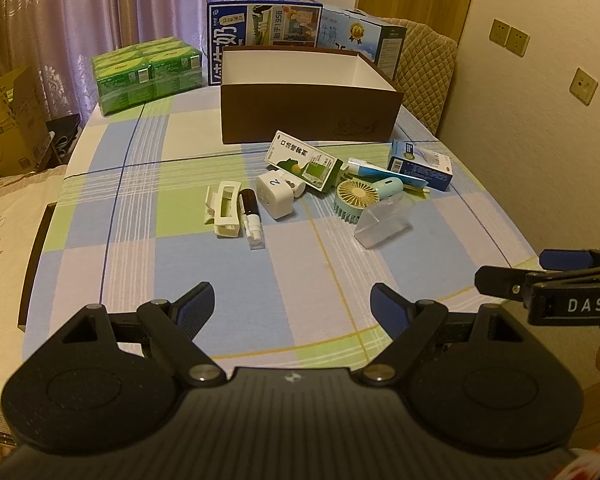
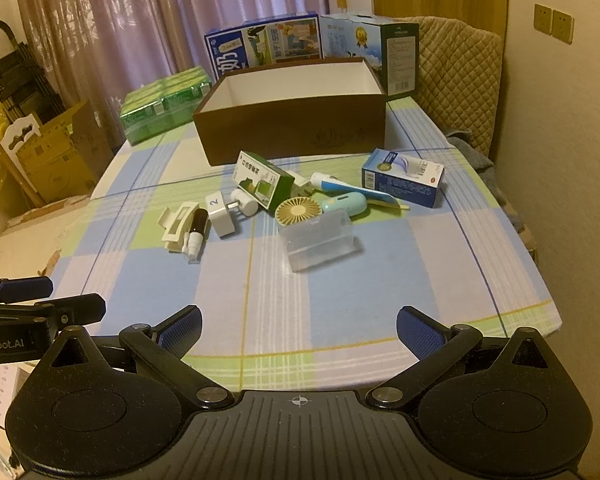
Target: Organize rigid objects
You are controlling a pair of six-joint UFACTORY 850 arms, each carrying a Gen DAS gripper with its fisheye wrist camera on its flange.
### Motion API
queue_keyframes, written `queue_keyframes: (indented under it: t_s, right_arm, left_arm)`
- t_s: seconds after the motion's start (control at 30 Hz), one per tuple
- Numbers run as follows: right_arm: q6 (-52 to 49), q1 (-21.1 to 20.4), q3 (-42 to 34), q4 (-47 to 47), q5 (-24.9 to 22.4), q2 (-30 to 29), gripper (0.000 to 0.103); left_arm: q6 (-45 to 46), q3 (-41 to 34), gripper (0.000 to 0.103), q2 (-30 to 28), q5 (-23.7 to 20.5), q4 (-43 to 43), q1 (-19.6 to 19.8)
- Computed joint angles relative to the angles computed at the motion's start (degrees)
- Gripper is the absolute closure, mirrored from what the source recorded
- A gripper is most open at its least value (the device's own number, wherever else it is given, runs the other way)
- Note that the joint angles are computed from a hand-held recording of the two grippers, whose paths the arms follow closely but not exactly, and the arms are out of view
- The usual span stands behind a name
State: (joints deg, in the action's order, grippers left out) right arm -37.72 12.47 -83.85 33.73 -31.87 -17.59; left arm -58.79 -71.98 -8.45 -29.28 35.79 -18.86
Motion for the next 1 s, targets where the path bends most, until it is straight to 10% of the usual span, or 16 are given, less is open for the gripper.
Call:
queue_keyframes:
  t_s: [1.0]
  right_arm:
    - [-15.2, -1.0, -15.7, 7.6, -1.2, -17.4, 0.002]
  left_arm:
    - [4.0, -5.7, 0.021, -8.7, -1.2, -6.8, 5.7]
